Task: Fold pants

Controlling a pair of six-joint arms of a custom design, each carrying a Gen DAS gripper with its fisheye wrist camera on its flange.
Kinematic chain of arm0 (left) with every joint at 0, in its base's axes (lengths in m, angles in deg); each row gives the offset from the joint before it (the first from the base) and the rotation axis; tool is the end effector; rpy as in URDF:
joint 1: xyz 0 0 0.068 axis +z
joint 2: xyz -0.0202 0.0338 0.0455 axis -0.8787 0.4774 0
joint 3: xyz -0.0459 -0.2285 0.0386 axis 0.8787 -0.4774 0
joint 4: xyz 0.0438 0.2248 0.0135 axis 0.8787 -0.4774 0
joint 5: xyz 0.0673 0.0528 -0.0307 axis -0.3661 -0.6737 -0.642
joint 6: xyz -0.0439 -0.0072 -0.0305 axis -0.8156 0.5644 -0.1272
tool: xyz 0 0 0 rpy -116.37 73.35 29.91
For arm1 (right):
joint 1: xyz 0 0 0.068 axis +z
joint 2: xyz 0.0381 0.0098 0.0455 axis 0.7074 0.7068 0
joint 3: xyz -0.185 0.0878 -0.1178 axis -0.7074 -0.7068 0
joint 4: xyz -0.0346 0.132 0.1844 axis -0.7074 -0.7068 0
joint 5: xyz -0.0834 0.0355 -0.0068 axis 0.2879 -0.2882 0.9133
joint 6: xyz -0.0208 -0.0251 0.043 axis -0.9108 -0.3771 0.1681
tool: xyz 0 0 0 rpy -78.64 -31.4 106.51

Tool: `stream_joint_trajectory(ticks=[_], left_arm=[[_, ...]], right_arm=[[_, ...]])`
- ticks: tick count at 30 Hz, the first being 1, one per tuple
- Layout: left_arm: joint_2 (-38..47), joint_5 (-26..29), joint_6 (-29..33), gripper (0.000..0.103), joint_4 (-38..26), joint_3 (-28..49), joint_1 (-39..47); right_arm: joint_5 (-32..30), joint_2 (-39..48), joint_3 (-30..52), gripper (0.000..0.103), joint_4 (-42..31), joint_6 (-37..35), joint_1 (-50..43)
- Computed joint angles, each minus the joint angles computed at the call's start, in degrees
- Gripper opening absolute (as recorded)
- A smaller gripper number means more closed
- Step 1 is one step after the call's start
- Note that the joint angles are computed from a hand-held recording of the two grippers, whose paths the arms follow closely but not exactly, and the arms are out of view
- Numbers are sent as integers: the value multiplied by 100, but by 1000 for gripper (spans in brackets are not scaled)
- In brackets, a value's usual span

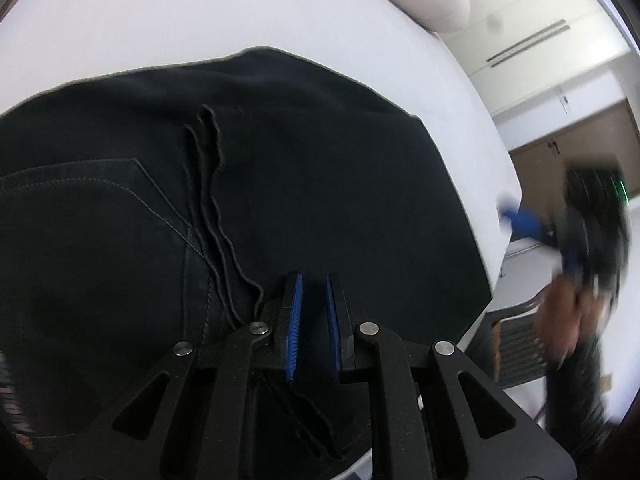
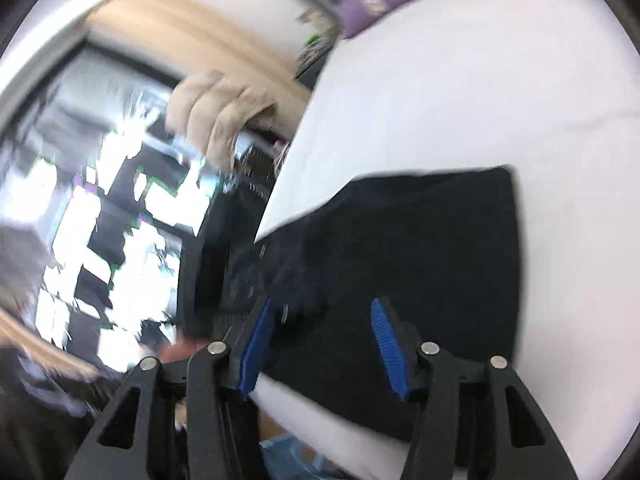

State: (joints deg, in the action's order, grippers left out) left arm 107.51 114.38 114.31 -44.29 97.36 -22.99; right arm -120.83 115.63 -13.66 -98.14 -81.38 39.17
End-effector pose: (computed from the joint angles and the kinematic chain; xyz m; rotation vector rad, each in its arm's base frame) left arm 0.2591 0.1808 0.1888 0.1629 2.7786 -0.8558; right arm 0.2462 0.0042 0.2233 -0.1105 2.4910 1.2718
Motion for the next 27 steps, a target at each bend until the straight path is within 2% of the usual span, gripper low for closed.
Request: stream_joint_trajectory(ticks=[2,7,9,10,12,14,16,18,19,20,23,25,27], left_arm=[[53,111,238,11,42,-58,80],[387,210,662,11,-228,167,387],[238,197,597,11,-67,-37,330],[273,199,616,11,-117,6,360],[230,228,709,11,-315,18,446],[-14,359,470,11,-199,-277,269],[23,386,518,11,-246,-237,315],[19,405,540,11,-265,-241,346],[20,417,557,11,-278,-244,368],[23,424,585,11,-305,-234,395],[140,453,754,11,-206,-295,555],[220,476,873,11,-279,-201,718],[115,513,959,11,-367,-213,900]], right_arm=[[-102,994,553,46,170,34,-199],[-41,2724,1402,44,734,578,-32],[-7,3226,1491,23,765,713,29],[-67,3331,1390,9,832,725,-27],[-305,3399,1355,6,602,426,-289],[-425,3123,967,6,174,-256,-408],[-464,2910,773,8,-355,-852,-453],[-397,2421,301,16,-770,-1348,-486],[-400,2093,-55,23,-976,-1638,-515],[-383,1799,-332,29,-994,-1700,-483],[-459,710,-1367,36,-850,-1740,-758],[-577,250,-1924,35,-417,-1431,-962],[-470,-163,-2196,34,34,-740,-936]])
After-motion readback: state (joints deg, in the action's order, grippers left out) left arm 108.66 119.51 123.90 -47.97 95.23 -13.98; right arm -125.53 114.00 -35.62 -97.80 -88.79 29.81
